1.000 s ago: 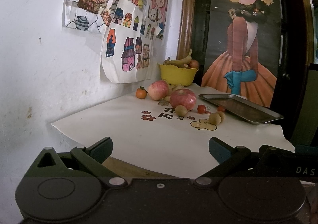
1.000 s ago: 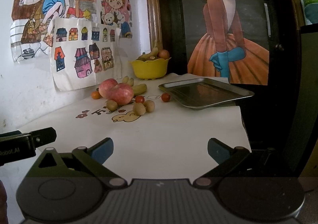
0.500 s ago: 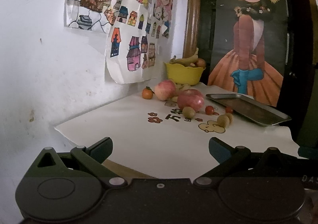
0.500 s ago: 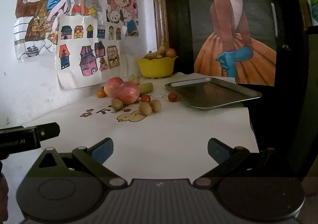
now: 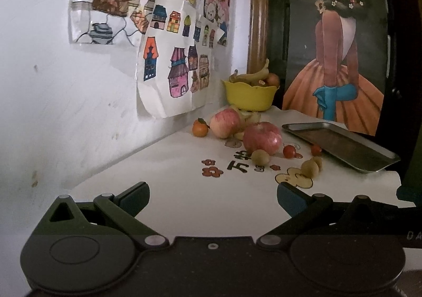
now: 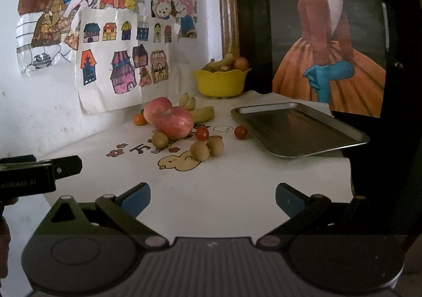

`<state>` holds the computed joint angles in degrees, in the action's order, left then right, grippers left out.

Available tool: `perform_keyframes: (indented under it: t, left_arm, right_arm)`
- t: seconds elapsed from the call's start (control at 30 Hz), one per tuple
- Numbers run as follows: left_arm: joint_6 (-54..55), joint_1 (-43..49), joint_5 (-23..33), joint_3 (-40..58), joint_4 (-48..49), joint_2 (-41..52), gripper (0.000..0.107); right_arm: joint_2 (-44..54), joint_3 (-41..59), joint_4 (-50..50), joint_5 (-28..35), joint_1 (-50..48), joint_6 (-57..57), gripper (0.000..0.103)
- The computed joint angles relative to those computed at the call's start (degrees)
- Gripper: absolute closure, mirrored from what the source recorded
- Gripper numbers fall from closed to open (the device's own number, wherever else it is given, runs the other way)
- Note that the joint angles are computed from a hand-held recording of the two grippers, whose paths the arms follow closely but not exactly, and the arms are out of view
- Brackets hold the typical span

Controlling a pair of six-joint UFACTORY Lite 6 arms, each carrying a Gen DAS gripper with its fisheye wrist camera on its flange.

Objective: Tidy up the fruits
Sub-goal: 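Grasp two small tan fruits with the right tool while the left tool grasps another tan fruit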

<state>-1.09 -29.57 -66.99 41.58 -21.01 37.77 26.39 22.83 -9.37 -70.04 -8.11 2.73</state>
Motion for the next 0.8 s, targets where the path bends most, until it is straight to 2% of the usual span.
perform_keyframes:
  t: [0.27,0.43,0.53,0.8]
  left_arm:
    - [2.95,3.96,8.58,8.17,5.38,0.56,0.005]
    - [0.0,7.37,17.06,15.95,11.66,2.67,0.005]
    - [-2.54,8.81,21.32,21.32,15.62,4.88,0.005]
    - [-4.37,9.56,32.02,39.29,22.17,14.62,0.005]
  right_arm:
    - [1.03,8.91,-7.84,10.54,-3.23,2.99,0.0]
    - [3.22,15.71,-13.81,16.32,-4.34,6.14,0.0]
    - [4.77,20.08,-17.71,18.89,-4.91,8.05,0.0]
    - [11.31,36.29,-30.72,30.74,-5.63,17.2,0.0]
